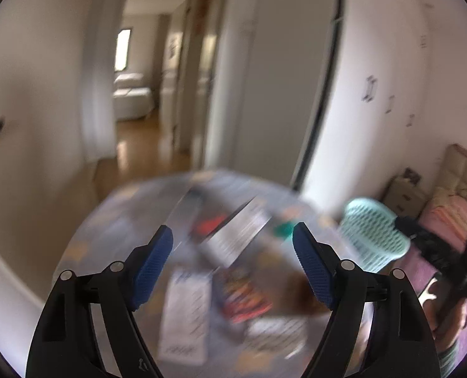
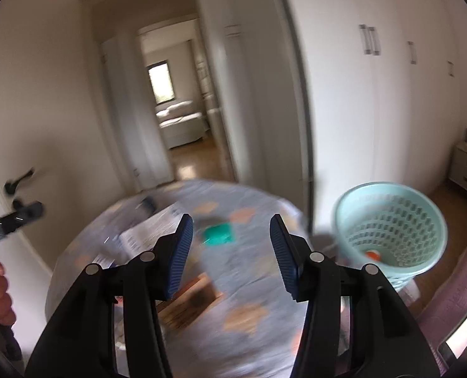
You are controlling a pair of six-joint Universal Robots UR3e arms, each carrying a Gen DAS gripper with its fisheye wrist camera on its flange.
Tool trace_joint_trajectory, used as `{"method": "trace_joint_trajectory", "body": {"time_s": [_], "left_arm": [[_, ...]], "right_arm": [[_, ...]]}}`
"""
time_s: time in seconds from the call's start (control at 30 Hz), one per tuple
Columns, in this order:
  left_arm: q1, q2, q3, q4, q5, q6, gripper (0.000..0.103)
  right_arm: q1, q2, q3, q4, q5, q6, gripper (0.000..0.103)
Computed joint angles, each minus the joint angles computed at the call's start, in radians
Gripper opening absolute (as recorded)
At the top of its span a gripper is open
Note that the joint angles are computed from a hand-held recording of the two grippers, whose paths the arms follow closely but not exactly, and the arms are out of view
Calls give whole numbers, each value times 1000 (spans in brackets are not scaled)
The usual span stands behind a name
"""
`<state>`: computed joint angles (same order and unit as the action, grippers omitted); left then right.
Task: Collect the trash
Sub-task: 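Grasp the white milk carton with the left tool while the right tool grasps the brown paper bag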
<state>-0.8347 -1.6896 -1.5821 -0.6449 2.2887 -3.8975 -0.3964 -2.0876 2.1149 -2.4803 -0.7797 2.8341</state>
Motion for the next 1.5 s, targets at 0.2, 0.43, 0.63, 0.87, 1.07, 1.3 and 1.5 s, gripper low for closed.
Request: {"method": "trace_joint_trajectory", "body": {"time_s": [0.2,0.43,0.63,0.87,1.07,1.3,1.5], "left_arm": [[84,66,-241,-6,-108,-130,77],[103,29,-365,61,-141,-144,77],[118,6,-369,44,-155,-142,77],[133,-40,-347,46,-188,-130,65],[130,-51,-334,38,-178,-125,55],[91,-34,-331,79,-112,-126,53],[63,-29,-312,145,-81,-102,53]], "right_arm": [[109,-81,197,-75,-79,89,62],[312,47,273,-234,-295,174,70],[452,276,185,-318,-391,263,70],[528,418,80,-332,-466,315,68],[525,471,34,-327,-480,309,34],[442,438,56,-307,-426,294,5],[364,376,84,-305,-376,264,2]]}}
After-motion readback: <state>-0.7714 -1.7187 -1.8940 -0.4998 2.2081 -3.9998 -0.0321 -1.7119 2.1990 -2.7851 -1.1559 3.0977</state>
